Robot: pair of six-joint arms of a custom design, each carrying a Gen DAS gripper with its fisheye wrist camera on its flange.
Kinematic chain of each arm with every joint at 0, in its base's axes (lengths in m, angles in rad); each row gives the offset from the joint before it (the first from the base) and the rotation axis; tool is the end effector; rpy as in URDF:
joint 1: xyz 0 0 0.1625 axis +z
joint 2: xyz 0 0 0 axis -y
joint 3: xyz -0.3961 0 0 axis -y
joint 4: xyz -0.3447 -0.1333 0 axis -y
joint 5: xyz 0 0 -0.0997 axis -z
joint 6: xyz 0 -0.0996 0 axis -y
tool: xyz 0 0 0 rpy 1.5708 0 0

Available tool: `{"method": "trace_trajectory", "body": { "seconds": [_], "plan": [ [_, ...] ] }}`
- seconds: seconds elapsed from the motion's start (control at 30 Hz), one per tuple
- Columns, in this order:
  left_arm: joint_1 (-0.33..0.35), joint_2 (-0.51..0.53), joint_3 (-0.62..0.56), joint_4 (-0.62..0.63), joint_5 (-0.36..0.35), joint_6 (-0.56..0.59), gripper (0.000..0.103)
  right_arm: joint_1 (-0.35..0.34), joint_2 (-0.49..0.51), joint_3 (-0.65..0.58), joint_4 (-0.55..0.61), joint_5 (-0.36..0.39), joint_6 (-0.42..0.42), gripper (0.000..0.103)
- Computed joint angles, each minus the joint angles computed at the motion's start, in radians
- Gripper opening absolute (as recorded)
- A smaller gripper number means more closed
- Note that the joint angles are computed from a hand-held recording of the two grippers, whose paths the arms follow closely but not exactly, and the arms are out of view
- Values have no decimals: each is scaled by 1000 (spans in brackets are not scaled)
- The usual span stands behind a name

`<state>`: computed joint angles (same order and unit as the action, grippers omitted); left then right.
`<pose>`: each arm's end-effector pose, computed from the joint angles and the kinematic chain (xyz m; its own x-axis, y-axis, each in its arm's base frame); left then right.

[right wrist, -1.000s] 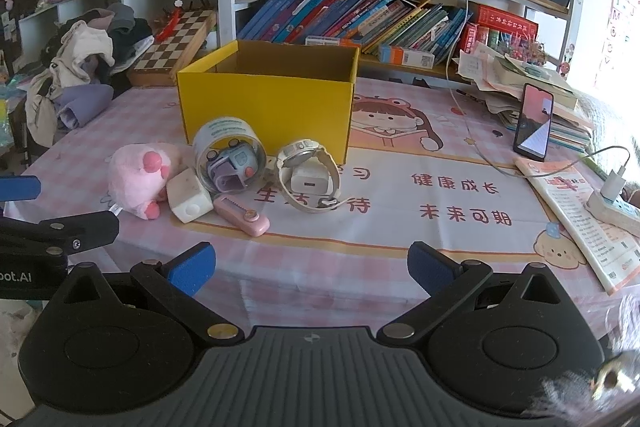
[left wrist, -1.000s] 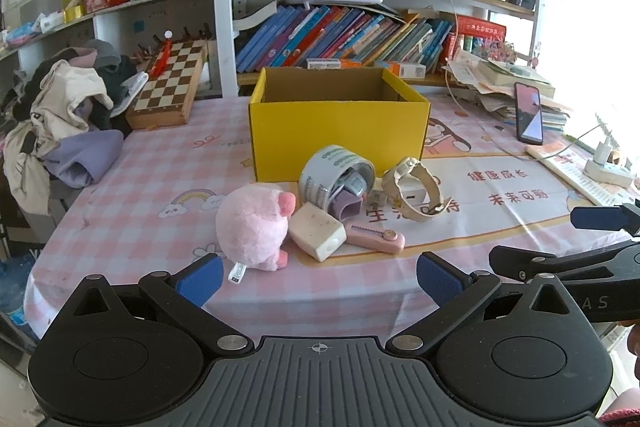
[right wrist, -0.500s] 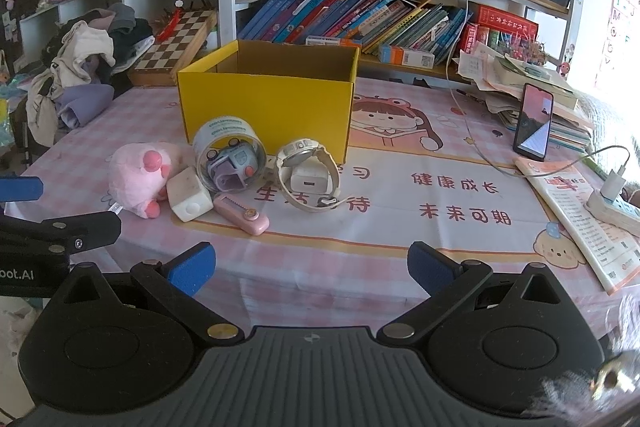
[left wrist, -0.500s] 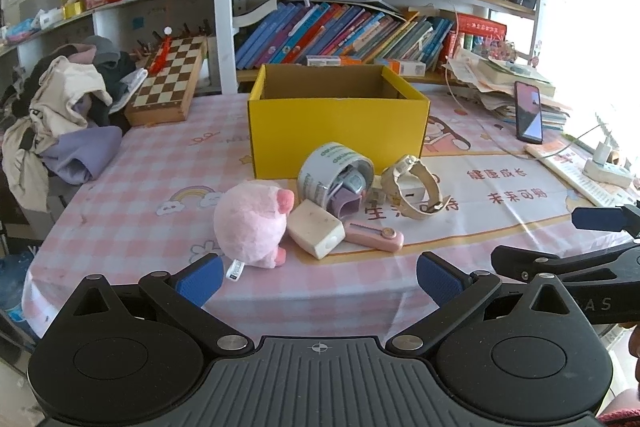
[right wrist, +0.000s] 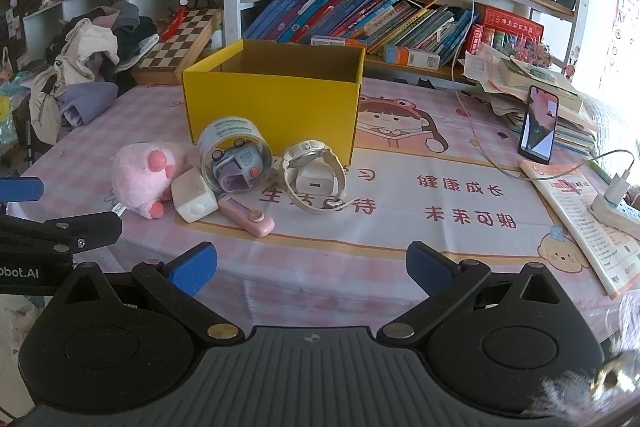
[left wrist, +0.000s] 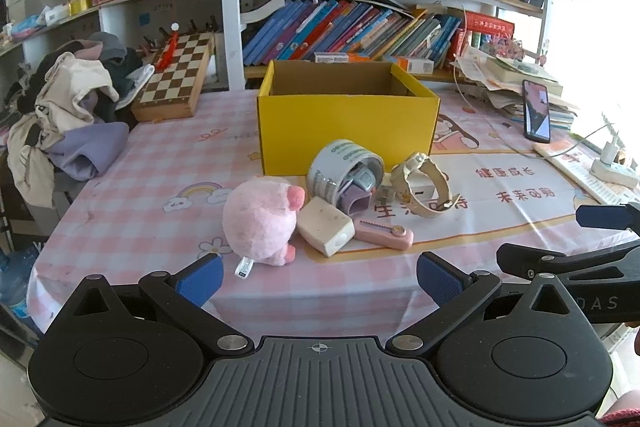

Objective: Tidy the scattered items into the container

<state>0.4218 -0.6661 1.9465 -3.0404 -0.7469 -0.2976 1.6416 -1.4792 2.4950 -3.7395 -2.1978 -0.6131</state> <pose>-0.3906 -0.4015 0.0293 -0.6490 0.4207 -0.6339 0.7382 0.5496 -0.3911 0.0982 -0.3259 0.3224 -0.6751 0.1577 0.7206 -0.5101 0.6059 -0.6105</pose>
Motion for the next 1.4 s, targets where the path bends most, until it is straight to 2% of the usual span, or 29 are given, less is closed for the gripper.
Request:
{"method": "trace_trajectory", "body": {
  "seconds": [0.43, 1.03, 1.4],
  "plan": [
    [9, -11, -2, 21, -16, 9, 103, 15, 19, -22, 26, -22, 21, 102],
    [21, -9, -15, 45, -6, 40, 103, 7, 42, -43, 33, -10, 40, 101],
    [22, -9, 0, 24, -3, 70, 103, 19, 68, -47, 17, -30, 25, 101]
  ]
}}
